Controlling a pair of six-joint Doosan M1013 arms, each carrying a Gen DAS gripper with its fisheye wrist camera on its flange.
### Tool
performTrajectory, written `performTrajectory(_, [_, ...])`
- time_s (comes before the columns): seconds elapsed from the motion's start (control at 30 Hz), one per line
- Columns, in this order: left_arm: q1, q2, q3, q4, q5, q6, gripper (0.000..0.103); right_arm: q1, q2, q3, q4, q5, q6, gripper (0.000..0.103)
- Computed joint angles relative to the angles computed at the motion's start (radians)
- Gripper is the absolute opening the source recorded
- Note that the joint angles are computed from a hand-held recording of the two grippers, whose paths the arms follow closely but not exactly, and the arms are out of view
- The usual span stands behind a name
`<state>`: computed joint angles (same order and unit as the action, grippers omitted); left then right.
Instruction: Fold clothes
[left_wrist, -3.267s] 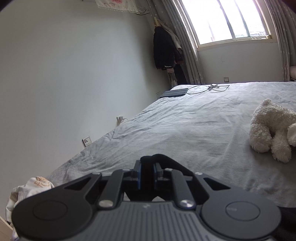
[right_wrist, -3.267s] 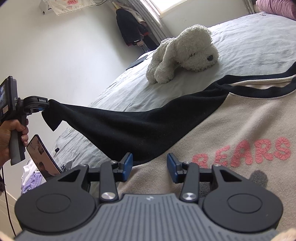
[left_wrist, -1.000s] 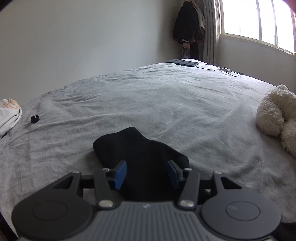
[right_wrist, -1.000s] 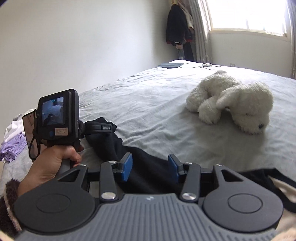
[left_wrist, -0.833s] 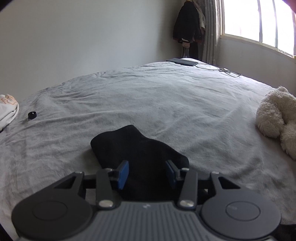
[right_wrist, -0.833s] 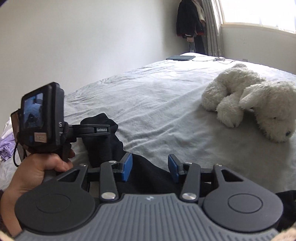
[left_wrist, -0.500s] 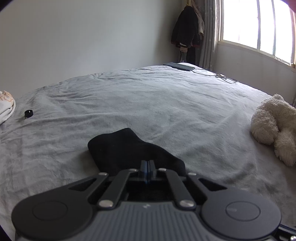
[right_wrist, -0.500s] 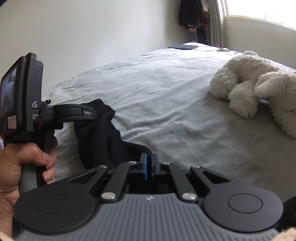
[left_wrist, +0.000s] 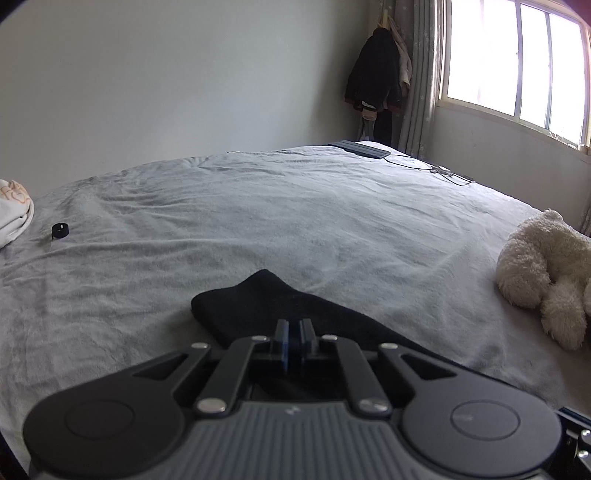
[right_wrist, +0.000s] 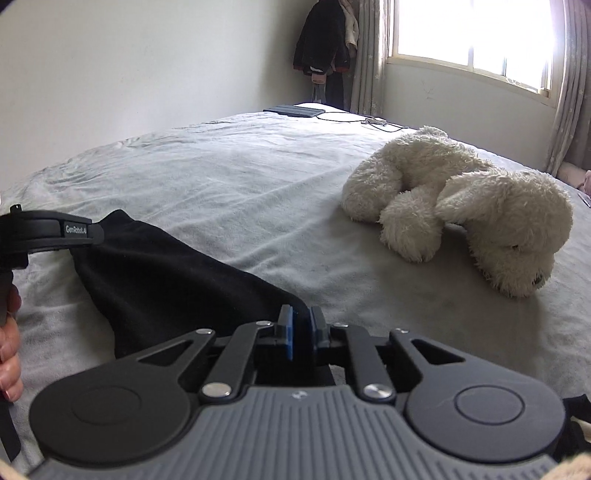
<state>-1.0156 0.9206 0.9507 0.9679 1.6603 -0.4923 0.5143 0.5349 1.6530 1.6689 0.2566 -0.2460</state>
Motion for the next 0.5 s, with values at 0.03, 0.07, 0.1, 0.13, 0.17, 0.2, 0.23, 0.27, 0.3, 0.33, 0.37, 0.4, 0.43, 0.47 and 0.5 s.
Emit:
performTrajectory(0.03, [0.001, 0.001, -0.001, -0.004, -0.001, 0.003, 0.01, -0.008, -0.008, 0.004, -0.023, 0.03, 0.042, 0.025])
performTrajectory(0.07, [0.001, 0.002, -0.003, -0.008, 0.0, 0.008, 0.01, -0.014, -0.016, 0.009, -0.062, 0.062, 0.087, 0.033])
performTrajectory(0.1, [0.001, 0.003, -0.003, -0.008, -0.001, 0.011, 0.01, -0.019, -0.026, 0.015, -0.1, 0.095, 0.127, 0.048])
performTrajectory(0.13, [0.001, 0.002, -0.001, -0.006, -0.004, 0.01, 0.01, -0.024, -0.035, 0.021, -0.134, 0.129, 0.161, 0.05])
performTrajectory(0.17, [0.0, 0.0, 0.002, -0.003, -0.008, 0.005, 0.01, -0.03, -0.044, 0.026, -0.162, 0.162, 0.19, 0.05])
performTrajectory(0.2, [0.0, -0.003, 0.006, 0.0, -0.012, -0.001, 0.01, -0.034, -0.053, 0.034, -0.192, 0.204, 0.207, 0.05])
performTrajectory(0.23, [-0.001, -0.005, 0.009, 0.002, -0.015, -0.006, 0.01, -0.038, -0.06, 0.043, -0.205, 0.24, 0.204, 0.048])
performTrajectory(0.27, [-0.001, -0.006, 0.011, 0.001, -0.018, -0.008, 0.01, -0.041, -0.064, 0.051, -0.209, 0.272, 0.191, 0.045])
performTrajectory(0.3, [-0.001, -0.008, 0.013, -0.001, -0.022, -0.009, 0.01, -0.044, -0.068, 0.058, -0.212, 0.305, 0.179, 0.039])
performTrajectory(0.33, [0.0, -0.009, 0.016, -0.004, -0.027, -0.011, 0.01, -0.047, -0.068, 0.063, -0.21, 0.338, 0.166, 0.037])
performTrajectory(0.37, [0.001, -0.012, 0.019, -0.007, -0.033, -0.014, 0.01, -0.049, -0.064, 0.065, -0.202, 0.366, 0.151, 0.037])
performTrajectory(0.4, [0.001, -0.013, 0.021, -0.009, -0.038, -0.016, 0.01, -0.051, -0.058, 0.065, -0.194, 0.391, 0.135, 0.035])
performTrajectory(0.43, [0.001, -0.014, 0.023, -0.01, -0.042, -0.015, 0.01, -0.049, -0.052, 0.064, -0.191, 0.399, 0.128, 0.034])
performTrajectory(0.47, [0.002, -0.014, 0.022, -0.013, -0.046, -0.013, 0.01, -0.047, -0.046, 0.062, -0.191, 0.399, 0.126, 0.034])
performTrajectory(0.5, [0.003, -0.013, 0.021, -0.015, -0.05, -0.008, 0.01, -0.044, -0.039, 0.06, -0.191, 0.398, 0.124, 0.034])
